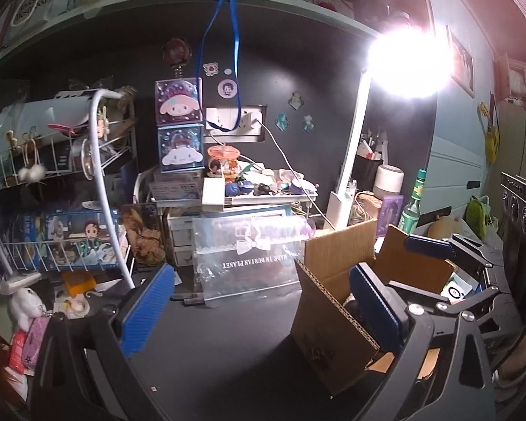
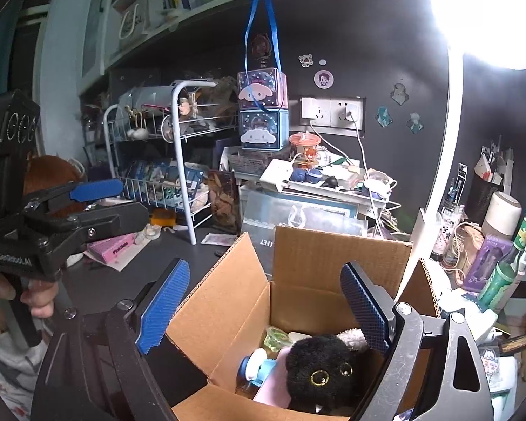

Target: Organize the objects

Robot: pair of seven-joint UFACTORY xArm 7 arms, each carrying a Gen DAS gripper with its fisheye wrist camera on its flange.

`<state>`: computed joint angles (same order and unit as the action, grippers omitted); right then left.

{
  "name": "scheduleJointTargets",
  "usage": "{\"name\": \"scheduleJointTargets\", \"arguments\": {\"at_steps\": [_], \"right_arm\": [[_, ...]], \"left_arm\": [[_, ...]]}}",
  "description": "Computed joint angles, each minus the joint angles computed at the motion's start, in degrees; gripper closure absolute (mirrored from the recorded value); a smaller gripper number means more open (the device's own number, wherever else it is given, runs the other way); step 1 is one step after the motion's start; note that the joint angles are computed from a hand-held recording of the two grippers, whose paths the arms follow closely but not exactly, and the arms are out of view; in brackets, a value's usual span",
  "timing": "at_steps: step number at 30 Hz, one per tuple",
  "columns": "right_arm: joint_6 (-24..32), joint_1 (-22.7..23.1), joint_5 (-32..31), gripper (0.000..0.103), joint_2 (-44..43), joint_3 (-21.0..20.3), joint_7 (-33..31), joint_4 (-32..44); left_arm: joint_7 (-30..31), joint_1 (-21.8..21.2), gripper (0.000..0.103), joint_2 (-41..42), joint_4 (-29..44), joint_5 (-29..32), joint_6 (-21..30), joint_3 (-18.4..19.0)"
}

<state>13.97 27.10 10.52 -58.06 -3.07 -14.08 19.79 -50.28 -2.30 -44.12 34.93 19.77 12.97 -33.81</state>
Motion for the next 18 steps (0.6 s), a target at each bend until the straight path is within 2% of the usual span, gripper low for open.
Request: {"name": "scheduleJointTargets", "arguments": {"at_steps": [18], "right_arm": [[0.19,-0.21,-0.46,0.016,-0.26,0.4,0.25,0.06]], "left_arm": [[-0.55,0.21,0.003,-1.43,-1.18,-0.07,0.59,0.43]]}}
